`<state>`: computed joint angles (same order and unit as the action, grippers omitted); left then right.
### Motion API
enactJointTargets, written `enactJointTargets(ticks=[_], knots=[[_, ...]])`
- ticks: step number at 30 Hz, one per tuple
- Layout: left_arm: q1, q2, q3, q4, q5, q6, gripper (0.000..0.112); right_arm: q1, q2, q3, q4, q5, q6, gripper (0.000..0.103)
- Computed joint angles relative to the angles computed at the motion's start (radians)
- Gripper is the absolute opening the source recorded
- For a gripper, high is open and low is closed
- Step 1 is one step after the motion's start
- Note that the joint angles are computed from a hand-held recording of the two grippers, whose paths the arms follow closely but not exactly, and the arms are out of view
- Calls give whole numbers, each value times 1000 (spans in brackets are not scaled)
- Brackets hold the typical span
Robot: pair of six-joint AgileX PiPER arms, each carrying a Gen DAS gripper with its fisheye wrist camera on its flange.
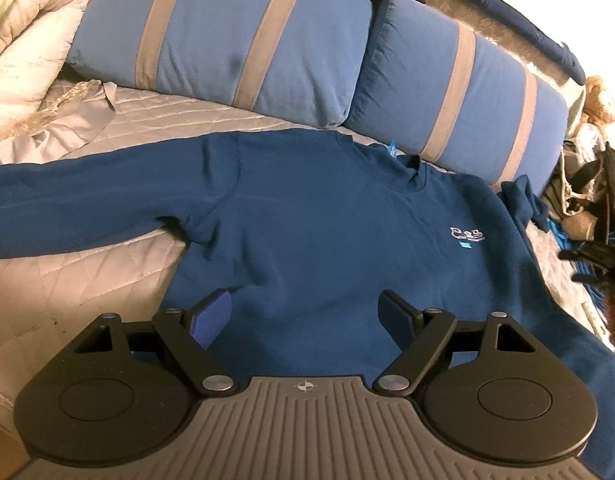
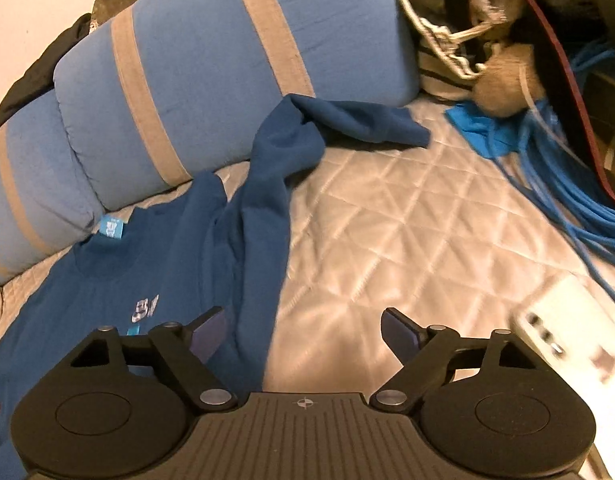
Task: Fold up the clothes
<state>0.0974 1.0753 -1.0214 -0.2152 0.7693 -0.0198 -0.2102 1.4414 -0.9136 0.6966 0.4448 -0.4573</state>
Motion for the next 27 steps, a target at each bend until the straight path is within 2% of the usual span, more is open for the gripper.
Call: enactJointTargets(ticks=[5, 8, 9, 10, 11, 12, 14, 17, 21, 27], knots=[[3, 4, -2, -4, 2, 2, 81, 76, 147, -89, 43, -89, -90, 79], [0, 6, -2, -2, 2, -4, 81, 123, 226, -142, -88, -151, 16, 69], [0, 7, -3, -3, 3, -5, 81, 132, 254, -164, -135, -159, 58, 59], [1, 10, -8, -6, 7, -4, 81, 133, 279, -186, -150, -148, 68, 35], [5, 10, -8, -14, 8, 2, 81, 126, 302, -216, -152, -104, 60, 21], [10, 9, -6, -23, 8, 9, 81, 117, 321, -244, -136, -51, 28, 17], [25, 5, 1, -48, 5, 29, 81, 114, 289, -234, -171, -38, 15, 14], [39, 4, 4, -76, 6, 48, 81, 74, 204, -191, -88, 19, -99, 12], [53, 2, 9, -104, 5, 67, 81, 0, 42, -108, -4, 130, -225, 12], [70, 24, -18, -125, 47, 94, 81, -100, -133, -28, 17, 333, -214, 12]])
